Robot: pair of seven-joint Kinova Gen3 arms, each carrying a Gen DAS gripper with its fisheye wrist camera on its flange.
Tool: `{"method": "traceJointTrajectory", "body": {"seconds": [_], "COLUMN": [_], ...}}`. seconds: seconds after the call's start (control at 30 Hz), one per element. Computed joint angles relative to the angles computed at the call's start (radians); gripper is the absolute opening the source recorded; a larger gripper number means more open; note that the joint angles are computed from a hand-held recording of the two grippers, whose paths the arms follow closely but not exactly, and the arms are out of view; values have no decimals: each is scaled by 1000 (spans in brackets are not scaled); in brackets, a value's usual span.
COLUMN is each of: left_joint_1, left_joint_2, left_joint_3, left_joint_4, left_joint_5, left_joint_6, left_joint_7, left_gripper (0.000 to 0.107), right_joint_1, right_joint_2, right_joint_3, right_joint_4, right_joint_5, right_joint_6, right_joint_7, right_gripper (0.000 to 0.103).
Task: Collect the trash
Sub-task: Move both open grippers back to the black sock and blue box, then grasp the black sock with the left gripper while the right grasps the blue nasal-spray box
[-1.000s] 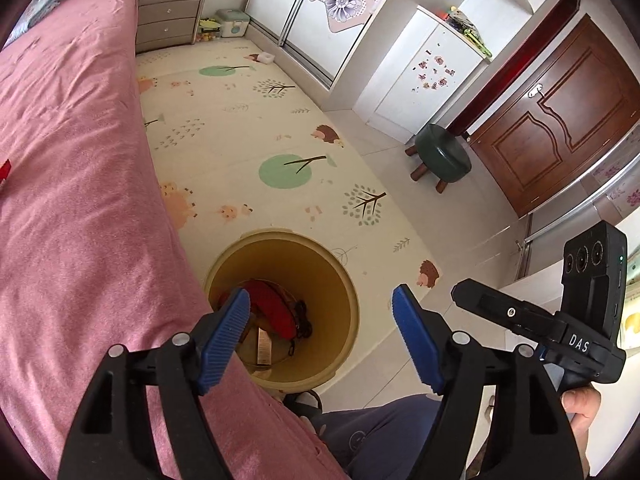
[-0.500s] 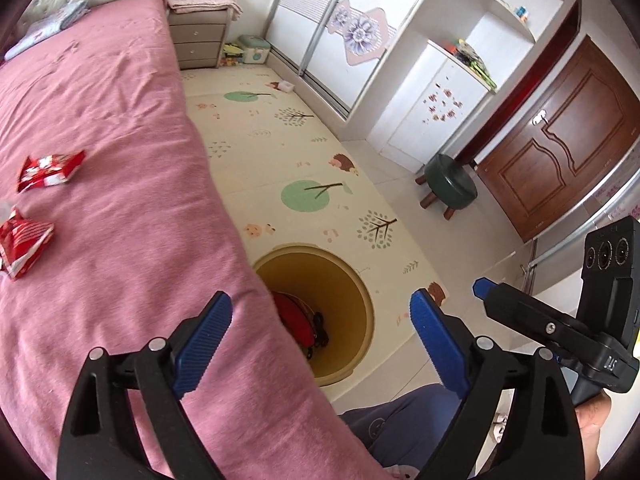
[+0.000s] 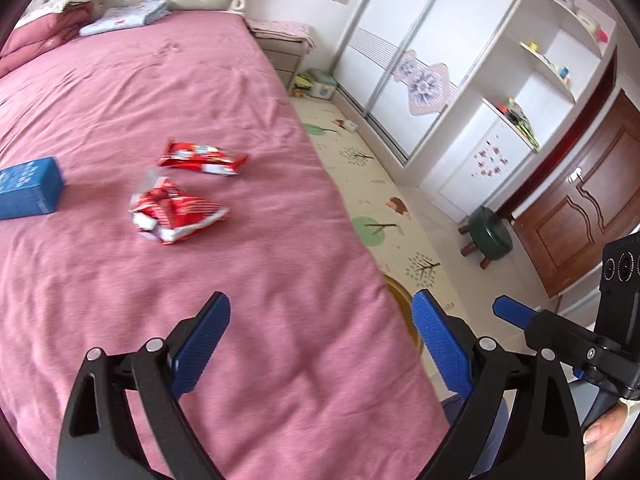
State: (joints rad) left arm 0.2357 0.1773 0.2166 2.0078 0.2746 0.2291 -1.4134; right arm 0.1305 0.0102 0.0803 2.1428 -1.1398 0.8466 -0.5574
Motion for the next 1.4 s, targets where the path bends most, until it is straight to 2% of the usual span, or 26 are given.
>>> {"method": "traceJointTrajectory", "body": {"seconds": [0.1, 0.17, 0.27, 0.43, 0.53, 0.63, 0.73, 0.8, 0.93, 1.07, 1.13, 1.4], "left_joint_1": [-95, -132, -173, -205, -230, -269, -308, -337, -406, -472, -526, -691], "left_joint_2": [-62, -95, -148, -211, -228, -230, -221, -209, -173, -121, -100, -18], "left_joint_3": [23, 8, -46, -178, -241, -281, -313, -333, -343, -325, -300, -273], "left_joint_4": [72, 105, 154, 208, 219, 215, 208, 200, 176, 139, 122, 45], "left_joint_5": [78, 128, 214, 229, 228, 202, 195, 229, 297, 332, 376, 435], "left_joint_6": [-14, -10, 8, 28, 44, 63, 73, 86, 98, 112, 120, 167], "left_joint_7": [-77, -132, -233, -306, -348, -376, -425, -496, -620, -708, -787, -961], "left_gripper": [93, 93, 93, 95, 96, 97, 97, 97, 97, 97, 97, 97], "right_joint_1": [-56, -99, -156, -257, -303, -429, -568, -608, -599, -571, -571, -674], "right_joint_2": [0, 0, 25, 79, 98, 127, 175, 208, 295, 395, 453, 676], "right_joint_3": [-46, -74, -107, -179, -250, -225, -163, -166, -247, -339, -358, -321], "right_joint_4": [-30, -44, -73, -124, -158, -218, -300, -356, -476, -607, -687, -1050], "right_joint_5": [37, 45, 54, 106, 181, 303, 425, 507, 669, 825, 851, 953], "right_joint_6": [-30, -64, -98, -188, -285, -345, -365, -364, -348, -288, -234, -22], "right_joint_7": [-81, -124, -199, -326, -410, -485, -521, -540, -573, -599, -575, -524], "right_gripper": [94, 94, 94, 94, 94, 94, 94, 94, 94, 94, 94, 94]}}
